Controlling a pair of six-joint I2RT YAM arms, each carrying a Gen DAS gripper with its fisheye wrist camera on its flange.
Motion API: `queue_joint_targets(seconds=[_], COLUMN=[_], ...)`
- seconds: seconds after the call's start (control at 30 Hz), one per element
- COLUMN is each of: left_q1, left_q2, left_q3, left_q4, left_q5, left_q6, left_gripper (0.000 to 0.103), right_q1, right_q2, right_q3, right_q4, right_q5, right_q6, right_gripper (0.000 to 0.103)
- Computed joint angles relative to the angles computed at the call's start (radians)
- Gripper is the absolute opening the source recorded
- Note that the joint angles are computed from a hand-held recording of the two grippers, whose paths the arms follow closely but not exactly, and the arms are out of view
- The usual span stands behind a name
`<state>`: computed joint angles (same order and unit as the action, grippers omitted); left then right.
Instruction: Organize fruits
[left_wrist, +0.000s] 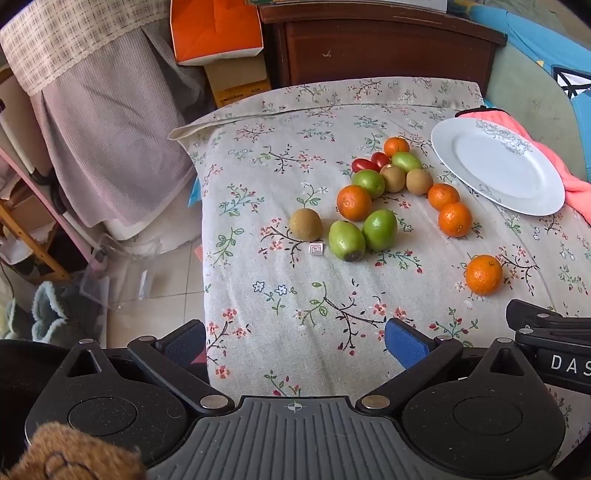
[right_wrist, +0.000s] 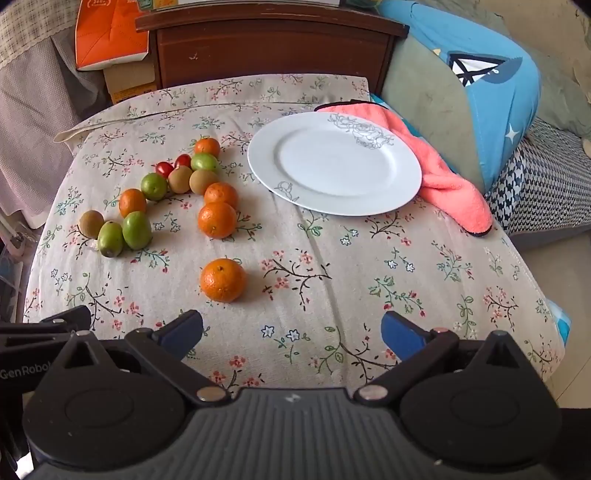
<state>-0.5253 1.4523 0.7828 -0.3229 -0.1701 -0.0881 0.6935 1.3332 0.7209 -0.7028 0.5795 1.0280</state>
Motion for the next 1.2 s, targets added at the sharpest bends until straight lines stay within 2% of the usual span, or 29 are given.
queue_joint_targets(seconds=[0.47,0.5,1.2], left_q1=[-0.001,-0.001,0.010], left_q2=[0.004,0.004,-0.021], left_q3=[-0.005,-0.005,-0.011], left_q4=[0.008,0.008,-0.004], left_q5=[-0.010,-0.010,0.011], left_q6=[-0.005,-0.006,-0.032], left_gripper=[0.103,0.103,0.103], right_q1=[-0.001,0.002,0.020], right_q2=[-0.017,0.010,-0.028], right_q3=[0.000,0.004,-0.026], right_q4=[-0.029,0.001,0.049], right_q5=[-0.017,0.001,0.021], right_q6=[0.000,-0.005,-0.006], right_gripper=[0.102,0.102,0.102])
